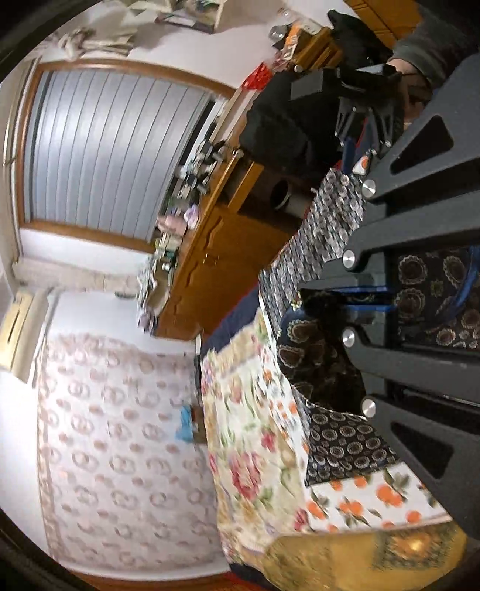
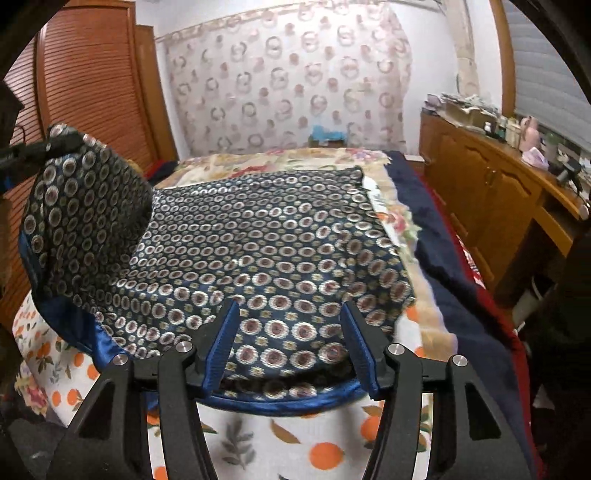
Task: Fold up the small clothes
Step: 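Grasp the opposite edge with the left gripper and fold it toward the right gripper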
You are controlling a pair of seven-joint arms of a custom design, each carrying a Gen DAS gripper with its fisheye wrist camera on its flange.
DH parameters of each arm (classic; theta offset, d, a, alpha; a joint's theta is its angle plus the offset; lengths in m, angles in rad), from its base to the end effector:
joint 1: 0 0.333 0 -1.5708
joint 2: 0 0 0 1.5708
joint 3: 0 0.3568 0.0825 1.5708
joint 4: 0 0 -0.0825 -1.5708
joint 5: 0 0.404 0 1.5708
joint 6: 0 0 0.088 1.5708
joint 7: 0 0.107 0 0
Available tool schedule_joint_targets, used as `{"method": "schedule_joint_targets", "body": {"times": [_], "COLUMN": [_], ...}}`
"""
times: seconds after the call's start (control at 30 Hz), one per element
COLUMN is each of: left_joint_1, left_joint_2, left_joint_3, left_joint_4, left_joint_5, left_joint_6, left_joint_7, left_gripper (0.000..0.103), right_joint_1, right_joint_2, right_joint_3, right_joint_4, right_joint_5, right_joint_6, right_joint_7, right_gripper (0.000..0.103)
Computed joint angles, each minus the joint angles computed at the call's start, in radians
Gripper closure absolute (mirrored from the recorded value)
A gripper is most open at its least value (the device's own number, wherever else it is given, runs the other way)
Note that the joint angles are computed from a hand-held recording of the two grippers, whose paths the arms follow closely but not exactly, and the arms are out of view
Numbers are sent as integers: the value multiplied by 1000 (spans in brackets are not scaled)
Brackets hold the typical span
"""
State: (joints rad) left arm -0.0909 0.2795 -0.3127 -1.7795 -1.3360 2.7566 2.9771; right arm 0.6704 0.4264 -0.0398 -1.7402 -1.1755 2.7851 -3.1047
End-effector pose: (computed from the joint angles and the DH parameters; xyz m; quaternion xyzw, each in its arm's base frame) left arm 0.6604 -0.2152 0.4880 -0.3839 0.7662 -0.5010 0.1204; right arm 0.5558 0.4620 0.4057 -0.6511 0.6260 -0.2473 0.3508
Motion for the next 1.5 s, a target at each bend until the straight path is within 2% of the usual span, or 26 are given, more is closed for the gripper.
{"method": "schedule_joint_targets", "body": {"times": [0.27, 0.43, 0.53, 0.57, 0.6, 0.67, 0.87, 1.0, 1.1, 1.17, 1.3, 1.5], "left_joint_1": [-66, -91, -104, -106, -100, -87, -50, -13, -28, -55, -67, -39], "left_joint_2": [34, 84, 105, 108, 108, 109, 87, 61, 48, 49, 59, 62], "left_joint_3": [-27, -31, -24, -21, -26, -43, -55, -64, -38, -12, 12, 9], "left_joint_4": [70, 117, 124, 120, 116, 112, 76, 58, 46, 38, 24, -10], "left_joint_5": [161, 309, 429, 457, 470, 477, 480, 435, 469, 531, 606, 604], "left_joint_6": [11, -24, -39, -35, -31, -27, -30, -107, -157, -154, -156, -110], "left_joint_7": [-99, -222, -290, -313, -325, -334, -336, -290, -287, -324, -377, -397], "left_gripper": [102, 100, 93, 86, 75, 61, 50, 46, 46, 46, 46, 46], "right_joint_1": [-11, -40, -56, -61, -65, -69, -80, -86, -86, -81, -70, -58], "right_joint_2": [-58, -89, -91, -91, -92, -93, -101, -98, -87, -79, -71, -68], "right_joint_3": [-1, 18, 29, 32, 33, 36, 39, 44, 44, 42, 41, 37], "right_joint_4": [-75, -112, -120, -122, -125, -126, -124, -104, -79, -66, -47, -33], "right_joint_5": [-70, -108, -117, -117, -118, -117, -120, -109, -96, -92, -79, -66], "right_joint_6": [-2, -3, 0, 1, 3, -2, -13, -25, -32, -34, -40, -55], "right_joint_7": [94, 134, 149, 151, 155, 158, 165, 131, 103, 93, 63, 32], "right_gripper": [46, 46, 46, 46, 46, 46, 46, 46, 46, 46, 46, 46]}}
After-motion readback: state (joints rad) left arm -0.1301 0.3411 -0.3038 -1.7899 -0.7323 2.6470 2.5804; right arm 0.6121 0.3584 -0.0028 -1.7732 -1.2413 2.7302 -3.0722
